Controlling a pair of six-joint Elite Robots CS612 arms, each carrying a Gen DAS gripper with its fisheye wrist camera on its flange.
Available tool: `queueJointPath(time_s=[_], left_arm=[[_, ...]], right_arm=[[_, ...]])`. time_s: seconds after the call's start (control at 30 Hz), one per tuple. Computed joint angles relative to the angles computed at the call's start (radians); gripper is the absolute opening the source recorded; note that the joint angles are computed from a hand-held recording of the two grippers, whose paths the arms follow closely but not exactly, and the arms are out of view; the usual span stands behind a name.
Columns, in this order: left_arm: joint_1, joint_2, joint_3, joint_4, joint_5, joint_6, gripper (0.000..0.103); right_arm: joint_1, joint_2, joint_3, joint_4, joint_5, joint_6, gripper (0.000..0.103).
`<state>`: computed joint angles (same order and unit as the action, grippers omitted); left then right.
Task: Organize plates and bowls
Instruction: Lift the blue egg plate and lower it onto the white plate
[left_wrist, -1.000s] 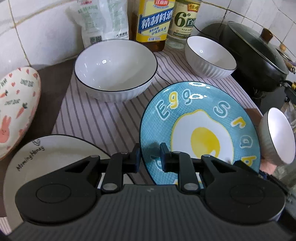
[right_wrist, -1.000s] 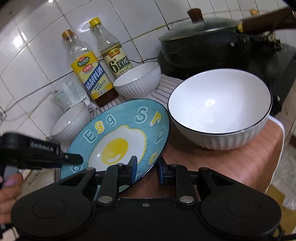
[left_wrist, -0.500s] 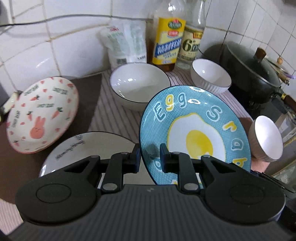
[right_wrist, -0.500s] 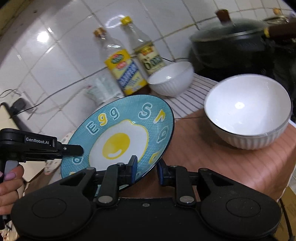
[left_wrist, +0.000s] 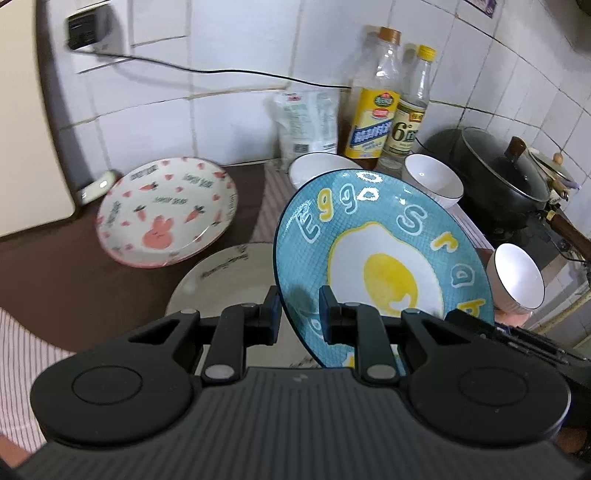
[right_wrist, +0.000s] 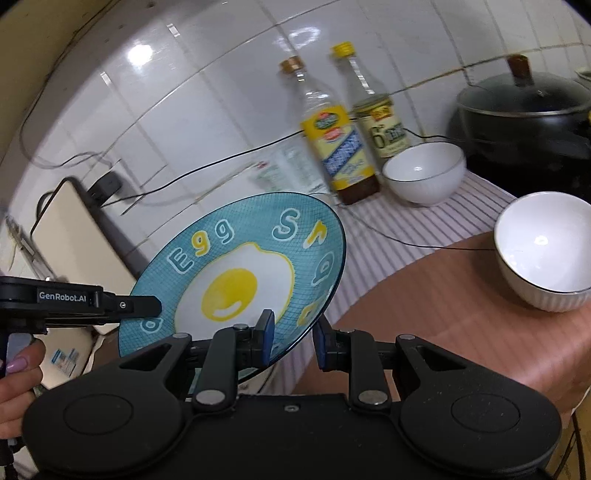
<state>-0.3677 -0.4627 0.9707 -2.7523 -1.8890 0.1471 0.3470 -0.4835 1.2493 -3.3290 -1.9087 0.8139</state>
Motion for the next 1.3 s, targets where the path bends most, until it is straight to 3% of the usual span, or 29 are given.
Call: queueJointPath(time_s=[0.2, 0.47, 0.73, 0.97, 1.03, 1.13, 1.3], left_arm=[[0.021, -0.012, 0.034, -0.008, 0.007, -0.032, 0.02], [0.036, 0.007, 0.033, 0.036, 0.03, -0.07, 0.02], [0.037, 0.041, -0.007, 0.114, 0.054, -0.104, 0.02], [0.038, 0.055, -0.05, 0.19, 0.073, -0.136, 0.019], [0.038, 0.06, -0.068, 0.224, 0.078, -0.164, 0.019], [0.045, 0.071, -0.104, 0.282, 0.054, -0.294, 0.019], [0.031, 0.069, -0.112, 0.313, 0.109, -0.3, 0.019]], right_arm=[[0.006, 0.007, -0.034, 0.045, 0.03, -0.049, 0.027], [0.014, 0.027, -0.081, 0.159, 0.067, -0.049, 0.027], [0.006, 0.042, -0.114, 0.254, 0.116, -0.029, 0.027], [-0.001, 0.045, -0.156, 0.354, 0.142, -0.075, 0.027], [-0.001, 0.046, -0.175, 0.403, 0.142, -0.095, 0.027], [-0.003, 0.049, -0.196, 0.445, 0.143, -0.099, 0.028], [-0.011, 0.051, -0.209, 0.479, 0.164, -0.121, 0.028]])
